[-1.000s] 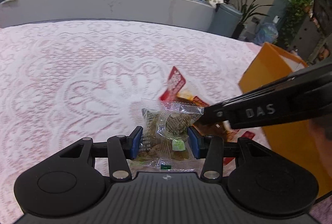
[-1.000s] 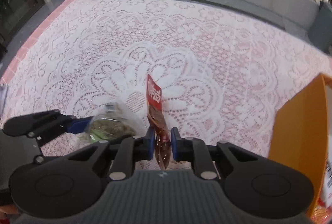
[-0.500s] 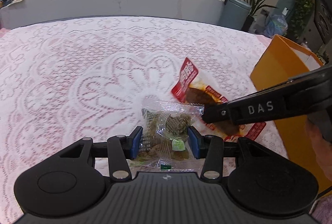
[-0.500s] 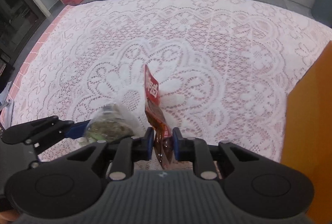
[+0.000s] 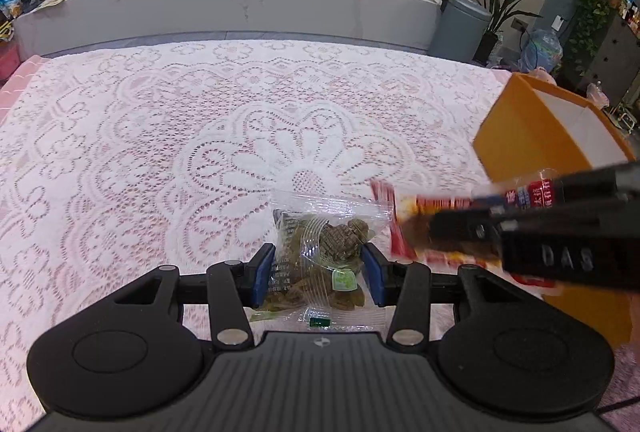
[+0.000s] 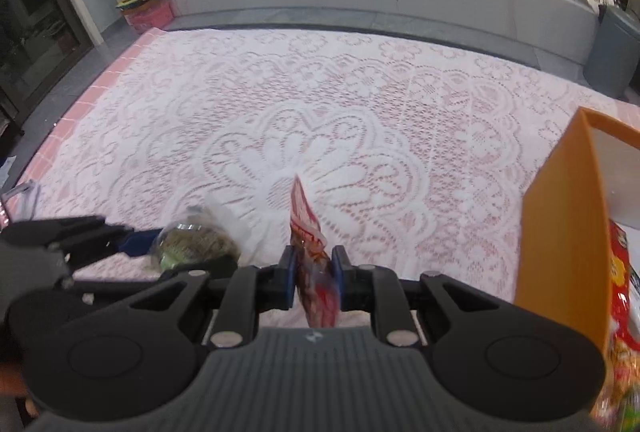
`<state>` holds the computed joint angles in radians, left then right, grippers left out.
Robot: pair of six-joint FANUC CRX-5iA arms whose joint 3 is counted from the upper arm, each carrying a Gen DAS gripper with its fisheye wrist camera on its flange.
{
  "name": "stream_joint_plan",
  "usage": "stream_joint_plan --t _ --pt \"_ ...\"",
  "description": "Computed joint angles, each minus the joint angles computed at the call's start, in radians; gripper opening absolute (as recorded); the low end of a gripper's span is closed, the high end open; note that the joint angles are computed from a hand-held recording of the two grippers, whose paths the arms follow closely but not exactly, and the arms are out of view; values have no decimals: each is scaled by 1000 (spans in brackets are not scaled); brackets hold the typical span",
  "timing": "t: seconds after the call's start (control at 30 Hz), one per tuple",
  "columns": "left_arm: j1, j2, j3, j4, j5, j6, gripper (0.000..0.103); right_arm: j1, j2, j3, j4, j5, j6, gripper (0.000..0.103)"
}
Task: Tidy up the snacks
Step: 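Carry the green-leaf bag and red meat stick over the orange box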
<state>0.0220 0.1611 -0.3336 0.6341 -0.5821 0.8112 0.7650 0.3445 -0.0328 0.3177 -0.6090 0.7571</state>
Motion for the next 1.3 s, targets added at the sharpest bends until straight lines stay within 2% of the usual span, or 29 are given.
stream_joint_plan --t 0.13,0.27,0.4,0.67,1.0,1.3 --pt "2 -45 -26 1 -26 -11 52 33 -85 -121 69 55 -112 15" --pt "-7 -87 -39 -42 -57 8 52 73 -164 -251 210 84 -269 15" --pt "-21 -131 -70 -37 -71 -5 52 109 -239 -375 392 78 -445 15" --pt "-72 -196 -116 8 -67 -46 52 147 -401 -558 614 29 -661 15" --pt "-171 -200 -100 58 -76 -93 52 159 -576 -665 671 -29 -690 15" --pt "-269 -142 -26 97 -56 -117 52 113 -642 -670 634 -94 -587 15"
